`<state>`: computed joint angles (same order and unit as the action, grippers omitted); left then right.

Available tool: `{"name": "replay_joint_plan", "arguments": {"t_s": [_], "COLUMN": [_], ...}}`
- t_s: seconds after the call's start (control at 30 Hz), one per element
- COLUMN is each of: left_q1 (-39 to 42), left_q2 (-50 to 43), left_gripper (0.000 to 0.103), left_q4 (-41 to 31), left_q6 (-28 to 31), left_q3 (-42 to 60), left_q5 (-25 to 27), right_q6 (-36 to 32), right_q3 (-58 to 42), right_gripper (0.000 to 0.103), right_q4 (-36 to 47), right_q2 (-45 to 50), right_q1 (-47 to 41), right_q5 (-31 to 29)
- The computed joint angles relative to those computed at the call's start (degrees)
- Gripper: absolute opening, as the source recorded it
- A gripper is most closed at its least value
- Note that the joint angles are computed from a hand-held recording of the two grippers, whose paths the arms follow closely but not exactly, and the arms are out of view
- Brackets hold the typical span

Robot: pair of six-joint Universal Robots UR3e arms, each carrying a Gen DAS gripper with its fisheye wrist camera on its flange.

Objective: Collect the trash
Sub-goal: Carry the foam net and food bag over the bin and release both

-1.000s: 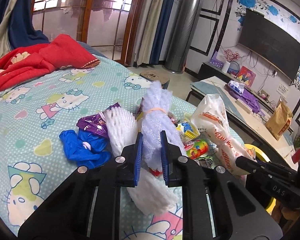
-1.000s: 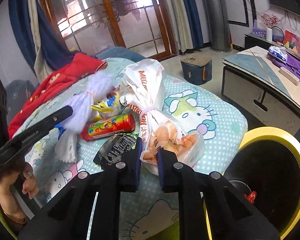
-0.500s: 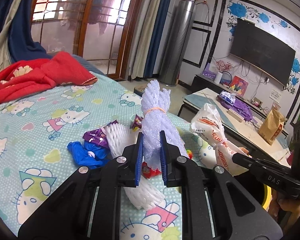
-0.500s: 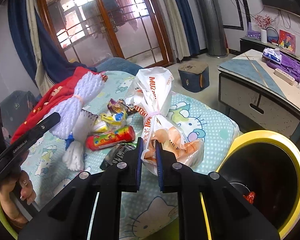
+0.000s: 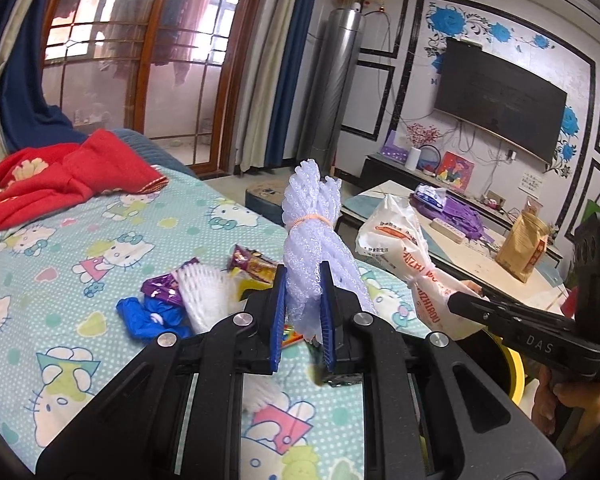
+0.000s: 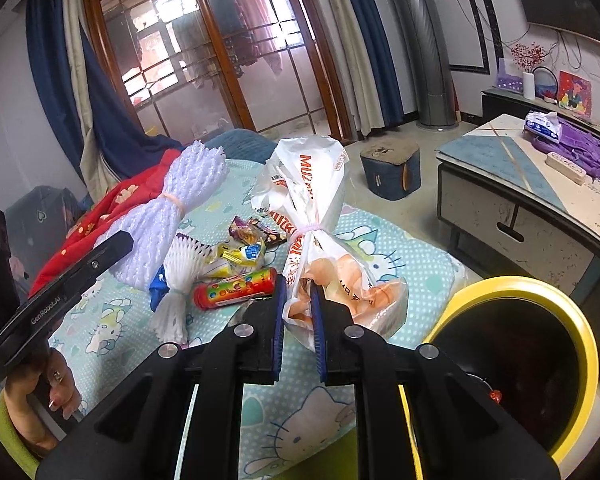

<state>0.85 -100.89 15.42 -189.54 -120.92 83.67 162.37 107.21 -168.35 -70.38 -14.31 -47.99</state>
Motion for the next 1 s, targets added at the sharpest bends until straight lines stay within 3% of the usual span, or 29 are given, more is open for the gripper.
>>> {"name": "replay_joint_plan", "arguments": {"t_s": [1.0], "left_q1": [-9.3], "left_q2": [-3.4], "left_gripper": [0.01], "left_q4": [-0.2], "left_q6": [3.9], "left_q3": [4.5], "left_q5": [0.8], "right_q6": [-5.7], "right_q3": [9.0], "right_gripper": [0.012], "right_q4": [2.4], "right_q2": [-9.7], "right_q1": [-14.8], "right_q5": [2.4]}}
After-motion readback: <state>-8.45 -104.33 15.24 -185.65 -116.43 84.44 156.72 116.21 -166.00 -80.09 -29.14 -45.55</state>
